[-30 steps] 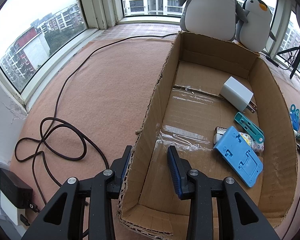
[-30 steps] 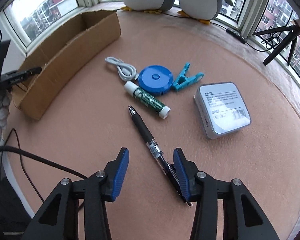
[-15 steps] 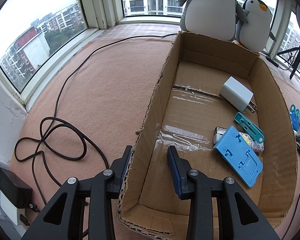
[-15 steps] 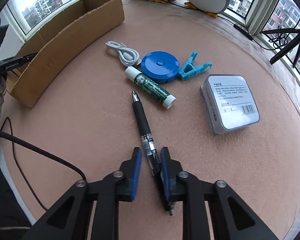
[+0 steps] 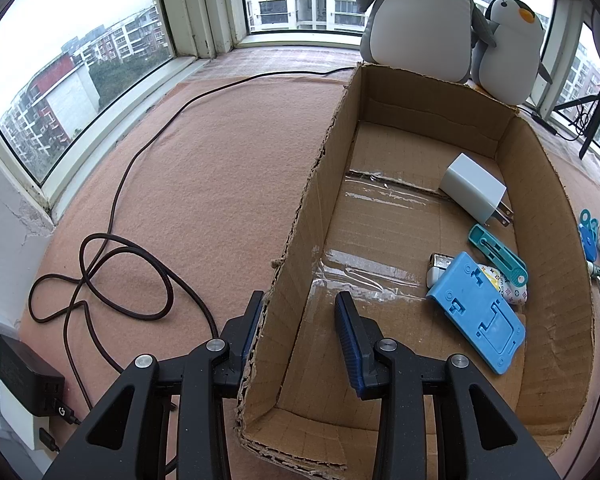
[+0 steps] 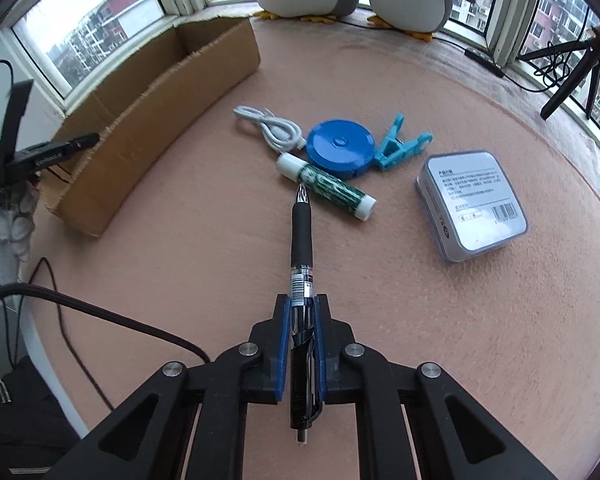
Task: Organize rigid objects
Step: 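Move the right gripper back and grasp the black pen, then carry the black pen into the box and release it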
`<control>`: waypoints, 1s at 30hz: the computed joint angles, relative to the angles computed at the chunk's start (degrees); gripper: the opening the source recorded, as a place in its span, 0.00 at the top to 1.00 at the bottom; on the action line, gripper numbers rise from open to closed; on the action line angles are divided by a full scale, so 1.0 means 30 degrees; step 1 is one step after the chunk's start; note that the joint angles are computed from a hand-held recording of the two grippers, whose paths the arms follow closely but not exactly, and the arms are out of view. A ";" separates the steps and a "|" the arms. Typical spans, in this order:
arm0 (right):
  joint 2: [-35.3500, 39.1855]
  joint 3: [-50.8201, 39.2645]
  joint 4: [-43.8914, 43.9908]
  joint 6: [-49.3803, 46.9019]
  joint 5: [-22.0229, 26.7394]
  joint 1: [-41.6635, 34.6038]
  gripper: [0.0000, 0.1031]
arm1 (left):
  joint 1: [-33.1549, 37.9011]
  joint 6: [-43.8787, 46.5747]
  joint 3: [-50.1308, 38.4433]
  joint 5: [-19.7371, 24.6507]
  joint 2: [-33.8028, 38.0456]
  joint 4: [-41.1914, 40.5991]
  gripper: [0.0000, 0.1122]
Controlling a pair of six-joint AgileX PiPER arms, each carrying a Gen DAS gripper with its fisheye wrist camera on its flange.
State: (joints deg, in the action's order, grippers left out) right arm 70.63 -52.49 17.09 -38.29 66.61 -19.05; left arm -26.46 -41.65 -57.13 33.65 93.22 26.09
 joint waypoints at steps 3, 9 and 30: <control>-0.0201 -0.0265 0.0097 0.0201 0.0208 0.0082 0.90 | 0.0009 -0.0007 0.0043 -0.0046 -0.0018 0.0014 0.66; -0.0232 -0.1718 0.0611 0.0851 0.0753 0.0874 0.90 | 0.0014 0.0003 0.0042 -0.0042 -0.0020 -0.0005 0.66; 0.4637 -0.7681 0.2386 0.6310 -0.2116 0.9839 0.90 | -0.0012 -0.0153 0.0101 -0.0148 -0.0012 0.0020 0.66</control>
State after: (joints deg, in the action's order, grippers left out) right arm 84.54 -75.53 24.24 -19.36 60.26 10.46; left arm -26.50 -42.11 -56.82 33.21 93.19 26.15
